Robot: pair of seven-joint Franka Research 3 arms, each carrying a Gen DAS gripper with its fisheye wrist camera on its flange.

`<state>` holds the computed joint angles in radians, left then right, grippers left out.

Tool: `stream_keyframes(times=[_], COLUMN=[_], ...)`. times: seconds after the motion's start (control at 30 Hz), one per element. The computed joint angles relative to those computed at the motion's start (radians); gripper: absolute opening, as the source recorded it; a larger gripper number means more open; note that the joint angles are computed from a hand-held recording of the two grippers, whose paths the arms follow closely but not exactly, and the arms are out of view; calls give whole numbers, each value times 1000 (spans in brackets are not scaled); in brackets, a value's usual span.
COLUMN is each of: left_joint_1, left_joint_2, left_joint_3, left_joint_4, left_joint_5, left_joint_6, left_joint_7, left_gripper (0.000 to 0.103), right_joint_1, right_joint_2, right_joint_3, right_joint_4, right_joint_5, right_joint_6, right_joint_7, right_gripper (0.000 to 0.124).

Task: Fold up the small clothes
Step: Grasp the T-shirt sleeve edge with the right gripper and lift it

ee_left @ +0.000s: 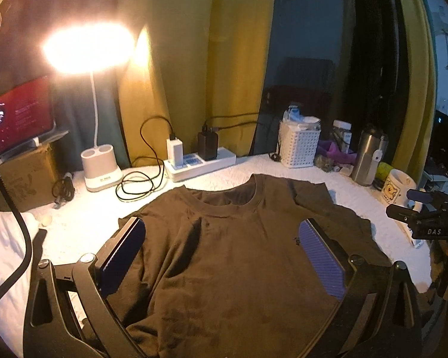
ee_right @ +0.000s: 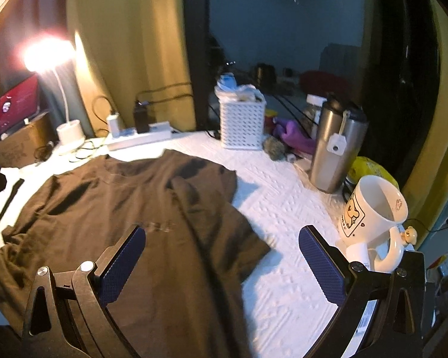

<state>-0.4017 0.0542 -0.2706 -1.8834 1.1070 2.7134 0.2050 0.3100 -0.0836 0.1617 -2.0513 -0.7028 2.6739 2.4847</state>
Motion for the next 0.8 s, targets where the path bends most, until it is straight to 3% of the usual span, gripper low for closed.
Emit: stream_keyframes(times=[0.3,0.5,0.63,0.8], left_joint_1=[-33,-53,-62,-70], left_joint_2=[118,164,183,199], left_joint_3=[20,41,51,61], left_joint_4=[114,158,179,198], left_joint_5=[-140,-212,-243,-263], left_joint_6=[-68,-102,-118,-128], left_joint_7=[130,182,209,230], left_gripper=[102,102,102,102], right_joint_1=[1,18,23,6], right_joint_2=[124,227,280,315], right_joint_3=[-66,-98,-108,-83], right_joint_4=[51,123,168,198], right_joint_5=[208,409,530,721], right_joint_6=[73,79,65,49], right_joint_7=[-228,-434,-545,-727], right_gripper=[102,91,74,70])
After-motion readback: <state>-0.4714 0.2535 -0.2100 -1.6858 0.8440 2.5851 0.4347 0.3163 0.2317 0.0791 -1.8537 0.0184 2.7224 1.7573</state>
